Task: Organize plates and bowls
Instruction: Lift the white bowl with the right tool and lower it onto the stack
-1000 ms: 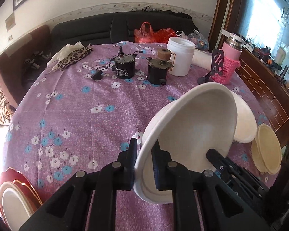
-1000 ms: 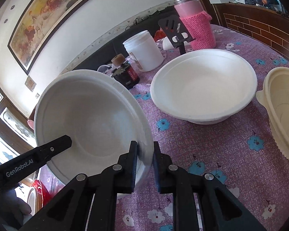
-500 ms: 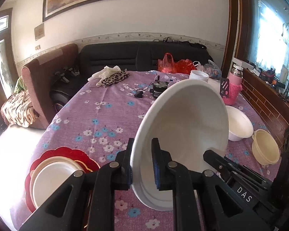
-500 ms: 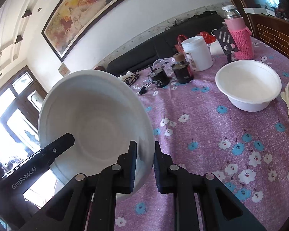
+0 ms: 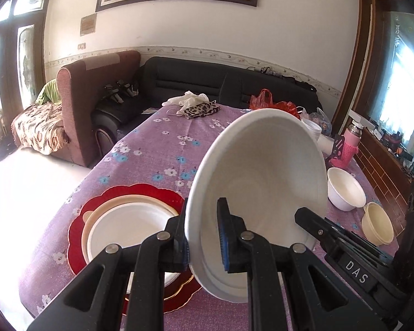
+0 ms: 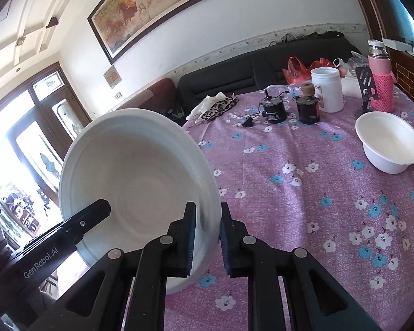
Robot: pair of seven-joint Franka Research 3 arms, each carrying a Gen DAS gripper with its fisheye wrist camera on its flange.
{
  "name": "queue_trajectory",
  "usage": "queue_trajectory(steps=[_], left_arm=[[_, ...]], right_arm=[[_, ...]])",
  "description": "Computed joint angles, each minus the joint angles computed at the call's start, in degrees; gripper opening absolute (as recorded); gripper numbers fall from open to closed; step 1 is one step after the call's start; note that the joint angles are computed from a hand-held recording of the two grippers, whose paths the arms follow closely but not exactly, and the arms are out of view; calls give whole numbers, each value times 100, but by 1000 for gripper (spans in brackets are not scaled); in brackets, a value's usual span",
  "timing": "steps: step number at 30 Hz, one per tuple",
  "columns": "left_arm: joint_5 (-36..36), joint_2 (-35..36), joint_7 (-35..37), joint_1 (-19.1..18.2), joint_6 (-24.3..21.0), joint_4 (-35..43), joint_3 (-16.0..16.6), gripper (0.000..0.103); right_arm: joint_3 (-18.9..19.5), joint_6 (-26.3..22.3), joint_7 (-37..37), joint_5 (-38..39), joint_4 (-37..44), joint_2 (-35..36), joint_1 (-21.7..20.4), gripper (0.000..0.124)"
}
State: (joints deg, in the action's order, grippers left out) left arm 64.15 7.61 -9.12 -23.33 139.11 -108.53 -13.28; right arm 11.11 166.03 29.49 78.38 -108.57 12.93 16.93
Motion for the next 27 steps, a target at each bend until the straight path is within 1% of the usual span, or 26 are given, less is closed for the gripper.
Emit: queue_trajectory(steps=[8, 15, 19, 20, 27], left_arm=[[-61, -556, -454, 257, 102, -739, -33, 15], [-109, -911, -819, 535, 127, -1243, -112, 15], [-121, -1006, -894, 661, 77, -1375, -147, 15], [-119, -1015, -900, 693, 95, -1395, -144, 17], [-85, -1046, -1002, 909, 376, -1602, -91, 18]], right_arm=[[115, 145, 461, -724, 136, 114, 248, 18], [222, 211, 1198, -1654, 376, 398, 429, 18], [261, 241, 1710, -2291, 538, 602, 525, 18], [269, 235, 1827, -2442, 606, 675, 533, 18], [343, 248, 2563, -3268, 930, 1027, 605, 18]])
